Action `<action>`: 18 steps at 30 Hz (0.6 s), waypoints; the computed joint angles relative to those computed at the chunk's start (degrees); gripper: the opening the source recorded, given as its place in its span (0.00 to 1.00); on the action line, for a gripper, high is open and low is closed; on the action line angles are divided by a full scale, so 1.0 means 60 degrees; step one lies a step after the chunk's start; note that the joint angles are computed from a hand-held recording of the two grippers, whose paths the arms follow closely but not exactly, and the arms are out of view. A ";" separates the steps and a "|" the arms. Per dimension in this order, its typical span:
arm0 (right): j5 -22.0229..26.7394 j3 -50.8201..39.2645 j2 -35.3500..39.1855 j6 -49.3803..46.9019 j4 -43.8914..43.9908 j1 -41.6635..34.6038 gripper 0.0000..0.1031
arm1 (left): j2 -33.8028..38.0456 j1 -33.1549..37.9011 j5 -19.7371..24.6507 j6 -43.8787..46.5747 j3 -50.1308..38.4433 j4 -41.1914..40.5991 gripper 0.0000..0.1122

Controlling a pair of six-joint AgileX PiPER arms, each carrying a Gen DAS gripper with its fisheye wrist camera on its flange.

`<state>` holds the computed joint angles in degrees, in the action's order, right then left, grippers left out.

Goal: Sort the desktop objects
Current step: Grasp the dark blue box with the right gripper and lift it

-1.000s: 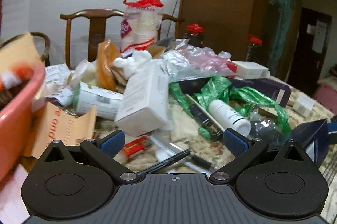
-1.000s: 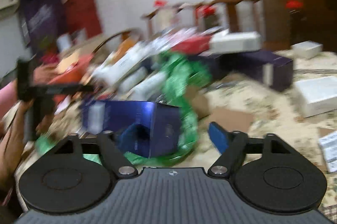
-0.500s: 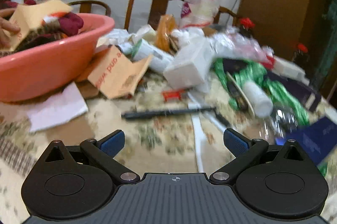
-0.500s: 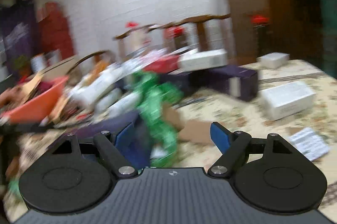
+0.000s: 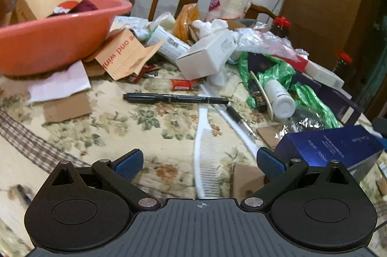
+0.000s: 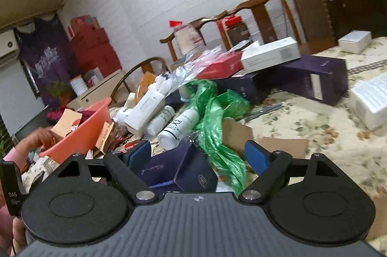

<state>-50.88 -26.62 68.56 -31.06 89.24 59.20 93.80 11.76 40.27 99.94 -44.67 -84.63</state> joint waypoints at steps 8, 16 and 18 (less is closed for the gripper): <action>0.0301 -0.0393 0.1367 0.1184 -0.0256 0.0262 0.96 | -0.0024 -0.0997 -0.0446 -0.0384 0.0107 -0.0500 0.92; -0.1921 -0.1634 0.2745 0.0711 0.1413 0.1661 1.00 | -0.0041 -0.1208 -0.0762 -0.0514 -0.0066 -0.0528 0.90; -0.2063 -0.1872 0.2859 0.0404 0.1552 0.1710 1.00 | -0.0159 -0.1205 -0.0811 -0.0496 -0.0087 -0.0514 0.87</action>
